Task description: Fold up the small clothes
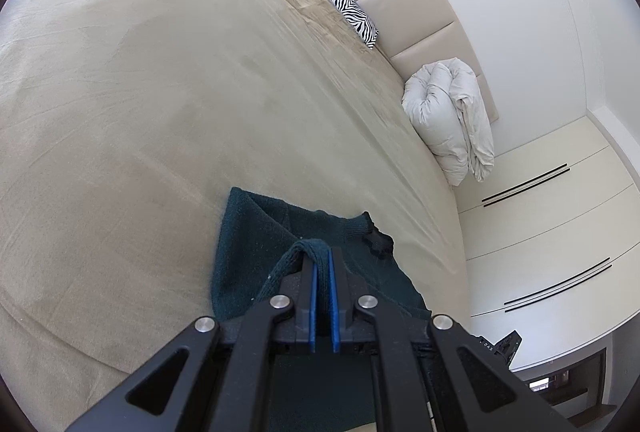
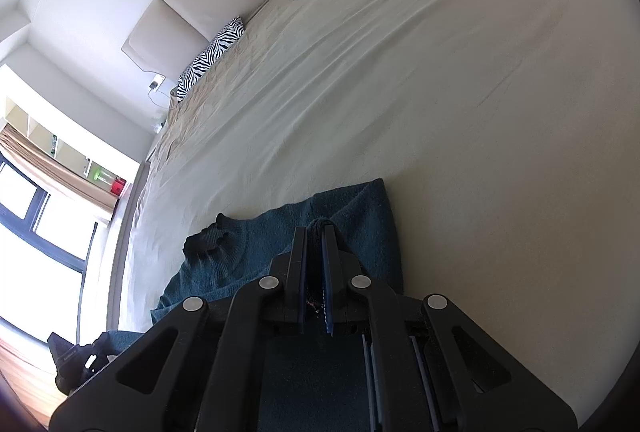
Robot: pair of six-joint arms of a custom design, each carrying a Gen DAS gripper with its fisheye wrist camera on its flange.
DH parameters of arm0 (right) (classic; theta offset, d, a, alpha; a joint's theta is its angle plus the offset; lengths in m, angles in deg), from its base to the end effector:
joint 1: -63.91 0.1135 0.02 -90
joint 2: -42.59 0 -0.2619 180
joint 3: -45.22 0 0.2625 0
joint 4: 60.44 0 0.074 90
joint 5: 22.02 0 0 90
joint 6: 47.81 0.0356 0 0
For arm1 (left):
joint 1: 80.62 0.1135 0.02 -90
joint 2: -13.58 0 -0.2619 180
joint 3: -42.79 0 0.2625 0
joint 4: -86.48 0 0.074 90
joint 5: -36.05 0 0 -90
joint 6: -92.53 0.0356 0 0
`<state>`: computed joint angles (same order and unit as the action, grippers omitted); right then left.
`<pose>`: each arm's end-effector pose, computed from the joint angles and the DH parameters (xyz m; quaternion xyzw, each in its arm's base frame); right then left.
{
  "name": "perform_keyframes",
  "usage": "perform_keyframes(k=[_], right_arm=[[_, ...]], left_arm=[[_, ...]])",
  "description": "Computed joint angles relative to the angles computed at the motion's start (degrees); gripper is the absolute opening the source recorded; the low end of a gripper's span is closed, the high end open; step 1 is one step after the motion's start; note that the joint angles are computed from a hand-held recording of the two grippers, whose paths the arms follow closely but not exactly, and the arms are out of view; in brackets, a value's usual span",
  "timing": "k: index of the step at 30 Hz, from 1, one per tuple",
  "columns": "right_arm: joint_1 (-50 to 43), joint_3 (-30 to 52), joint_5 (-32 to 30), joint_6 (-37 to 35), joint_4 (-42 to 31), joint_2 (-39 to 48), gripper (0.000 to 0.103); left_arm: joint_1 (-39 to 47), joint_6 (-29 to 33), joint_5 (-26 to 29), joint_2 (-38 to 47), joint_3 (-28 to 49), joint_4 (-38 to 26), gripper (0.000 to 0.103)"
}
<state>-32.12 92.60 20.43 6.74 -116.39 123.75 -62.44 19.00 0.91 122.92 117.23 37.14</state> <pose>0.0053 -0.2001 0.1283 0.4608 0.7907 0.1637 0.3684 0.3240 0.0758 0.1164 0.0099 0.8867 -0.4259 0.1796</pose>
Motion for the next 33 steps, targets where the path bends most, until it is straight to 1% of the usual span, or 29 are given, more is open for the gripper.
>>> perform_keyframes(k=[5,11,13,14,16,18,19,20,21,22,24,26,27,31,33], right_arm=[[6.9,-1.0,1.8,11.7,12.7,5.1,0.005],[12.3,-0.6,4.3,20.8,24.1,13.2,0.006],[13.1,0.4,5.0,23.7,27.0,17.1,0.007],[12.9,0.9,4.2,25.1,28.3,19.1,0.007],[11.4,2.3,1.6,26.9,28.4,22.1,0.009],[10.3,2.4,0.3,27.6,29.1,22.8,0.017],[10.0,1.8,0.7,27.4,29.8,22.1,0.017],[9.9,1.1,1.5,26.7,30.3,21.4,0.017],[9.9,0.6,2.4,26.1,30.5,20.7,0.017],[9.6,0.1,3.2,25.4,30.3,20.1,0.017],[8.6,-1.0,3.3,22.9,28.7,18.5,0.017],[7.9,-3.0,3.9,19.0,26.7,15.0,0.017],[6.9,-3.3,4.7,15.8,24.6,13.3,0.017],[6.7,-7.9,10.3,8.8,23.0,5.3,0.017],[6.8,-11.1,12.8,5.3,23.0,0.5,0.023]], left_arm=[[-3.4,-6.0,-1.7,4.3,2.3,6.3,0.006],[-6.6,-10.9,-4.9,9.9,5.2,12.1,0.007],[-7.7,-12.6,-6.2,12.7,6.7,12.9,0.007],[-8.1,-13.4,-7.0,14.0,7.5,13.0,0.008],[-8.2,-14.0,-7.3,15.7,8.7,12.9,0.014],[-7.8,-13.6,-6.0,15.4,8.1,13.6,0.024],[-7.5,-13.4,-5.6,14.5,7.3,14.3,0.030],[-7.2,-13.5,-5.6,13.5,6.4,15.0,0.047],[-6.6,-13.6,-5.3,12.4,5.3,15.7,0.061],[-6.1,-14.0,-5.1,11.0,3.9,17.1,0.064],[-5.3,-12.7,-5.1,8.3,1.6,17.8,0.067],[-4.7,-9.6,-5.5,5.4,-1.1,17.4,0.067],[-4.5,-7.6,-6.0,3.7,-2.8,17.2,0.067],[-2.3,0.6,-8.2,-2.6,-10.9,17.6,0.067],[-0.7,4.5,-9.8,-5.3,-15.5,18.4,0.067]])
